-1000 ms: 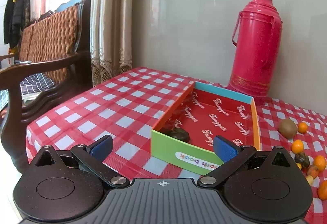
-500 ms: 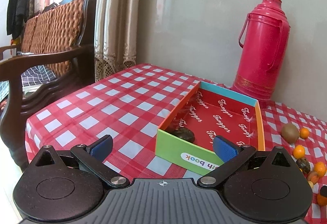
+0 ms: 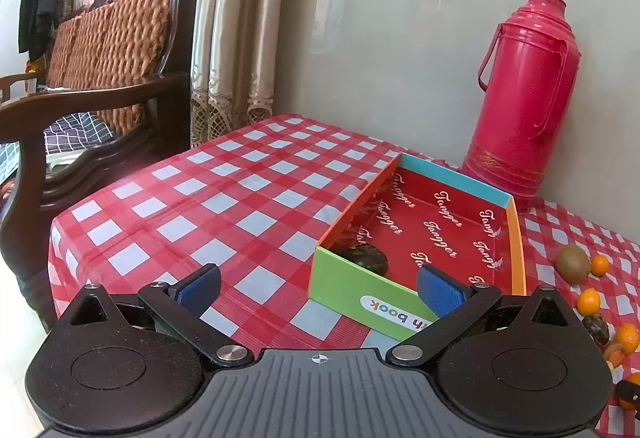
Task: Organize fruits
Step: 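Carry the large orange with the right tool into the box and release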
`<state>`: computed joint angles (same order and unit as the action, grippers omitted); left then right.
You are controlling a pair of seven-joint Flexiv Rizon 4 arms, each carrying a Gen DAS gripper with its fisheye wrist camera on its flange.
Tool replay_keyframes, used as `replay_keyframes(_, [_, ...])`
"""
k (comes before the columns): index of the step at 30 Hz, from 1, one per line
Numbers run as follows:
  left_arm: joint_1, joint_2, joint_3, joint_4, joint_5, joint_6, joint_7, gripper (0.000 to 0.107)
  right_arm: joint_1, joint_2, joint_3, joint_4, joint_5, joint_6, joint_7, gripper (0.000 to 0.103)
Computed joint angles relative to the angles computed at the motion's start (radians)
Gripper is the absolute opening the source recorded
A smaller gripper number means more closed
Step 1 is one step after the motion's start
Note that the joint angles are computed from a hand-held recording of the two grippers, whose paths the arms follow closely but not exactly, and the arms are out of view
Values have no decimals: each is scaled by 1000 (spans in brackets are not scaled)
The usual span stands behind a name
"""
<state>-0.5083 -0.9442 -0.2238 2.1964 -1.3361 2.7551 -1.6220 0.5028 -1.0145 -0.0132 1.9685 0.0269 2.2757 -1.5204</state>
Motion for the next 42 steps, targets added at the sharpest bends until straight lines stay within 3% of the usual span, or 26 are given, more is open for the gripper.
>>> replay_keyframes(17, [-1,4,-12,26,-56,20,-19,103,71,-9,15,-22,50,95,-17,35])
replay_keyframes(31, [5,27,5,168,-109,-10,-192,103,133,-35,59,-95,-39,182,-95,35])
replay_keyframes(35, [4,31,14,204,-112,-24,-243,103,148,-51,70,-146,-65,176,-105,35])
replay_keyframes(42, [-3,28,27,236,-115,-32,-277,103,169,-80,79,-227,-106,76,-73,35])
